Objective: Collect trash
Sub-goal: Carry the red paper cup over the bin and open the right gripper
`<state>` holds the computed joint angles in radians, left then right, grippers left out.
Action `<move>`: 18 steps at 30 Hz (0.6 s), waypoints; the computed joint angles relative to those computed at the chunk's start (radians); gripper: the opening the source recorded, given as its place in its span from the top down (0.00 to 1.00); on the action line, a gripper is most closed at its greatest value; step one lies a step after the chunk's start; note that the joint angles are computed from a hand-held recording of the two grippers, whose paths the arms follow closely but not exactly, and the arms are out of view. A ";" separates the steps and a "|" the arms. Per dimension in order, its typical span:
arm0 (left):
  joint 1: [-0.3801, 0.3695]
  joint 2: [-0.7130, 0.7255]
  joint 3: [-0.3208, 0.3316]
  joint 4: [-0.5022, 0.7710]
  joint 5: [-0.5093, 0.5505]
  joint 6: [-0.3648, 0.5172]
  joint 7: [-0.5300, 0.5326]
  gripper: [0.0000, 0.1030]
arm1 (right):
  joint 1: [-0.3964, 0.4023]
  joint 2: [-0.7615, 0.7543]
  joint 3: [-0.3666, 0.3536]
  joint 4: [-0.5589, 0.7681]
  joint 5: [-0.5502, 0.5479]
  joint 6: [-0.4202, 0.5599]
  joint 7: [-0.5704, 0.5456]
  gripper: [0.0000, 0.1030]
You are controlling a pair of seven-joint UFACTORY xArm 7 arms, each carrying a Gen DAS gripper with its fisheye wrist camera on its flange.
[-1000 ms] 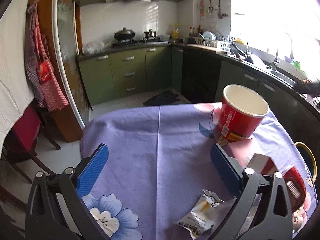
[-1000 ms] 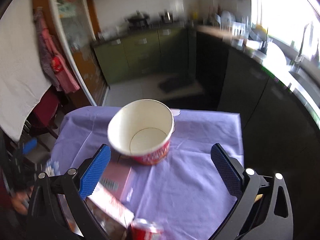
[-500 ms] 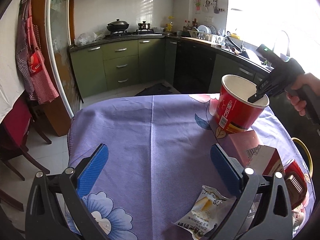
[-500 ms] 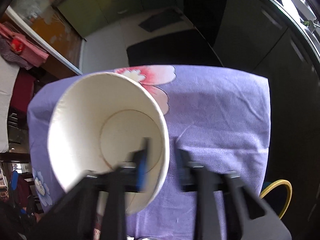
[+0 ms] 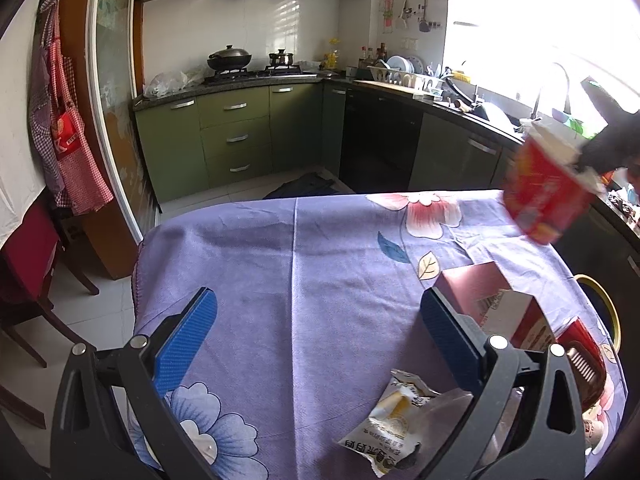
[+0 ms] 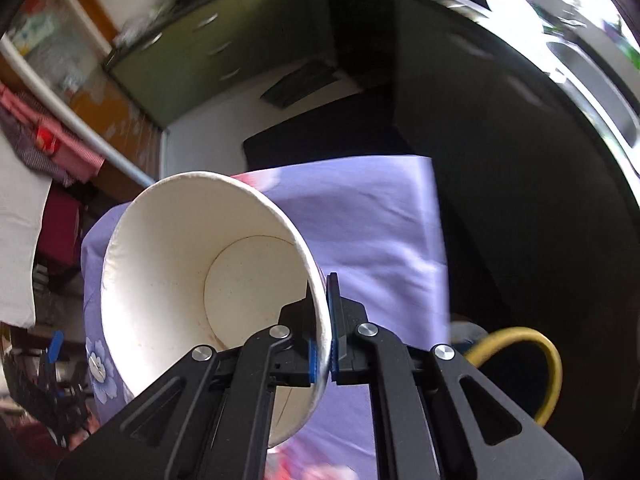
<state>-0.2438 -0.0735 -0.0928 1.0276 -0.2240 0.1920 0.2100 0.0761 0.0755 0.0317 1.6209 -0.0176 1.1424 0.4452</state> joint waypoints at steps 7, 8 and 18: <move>-0.030 -0.052 0.007 -0.024 -0.059 0.007 0.051 0.06 | -0.144 -0.448 -0.088 -0.448 -0.033 0.019 0.052 0.95; -0.030 -0.061 0.005 -0.026 -0.050 0.012 0.045 0.06 | -0.175 -0.505 -0.106 -0.519 -0.042 0.024 0.054 0.95; -0.053 -0.126 -0.009 -0.032 -0.013 0.124 0.009 0.06 | -0.327 -0.528 -0.220 -0.845 0.033 -0.135 -0.069 0.94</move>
<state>-0.2967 -0.1995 -0.1016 0.9952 -0.2370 0.3159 0.2186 -0.2512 -0.4526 -0.1879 0.7758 0.0150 1.0078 0.3765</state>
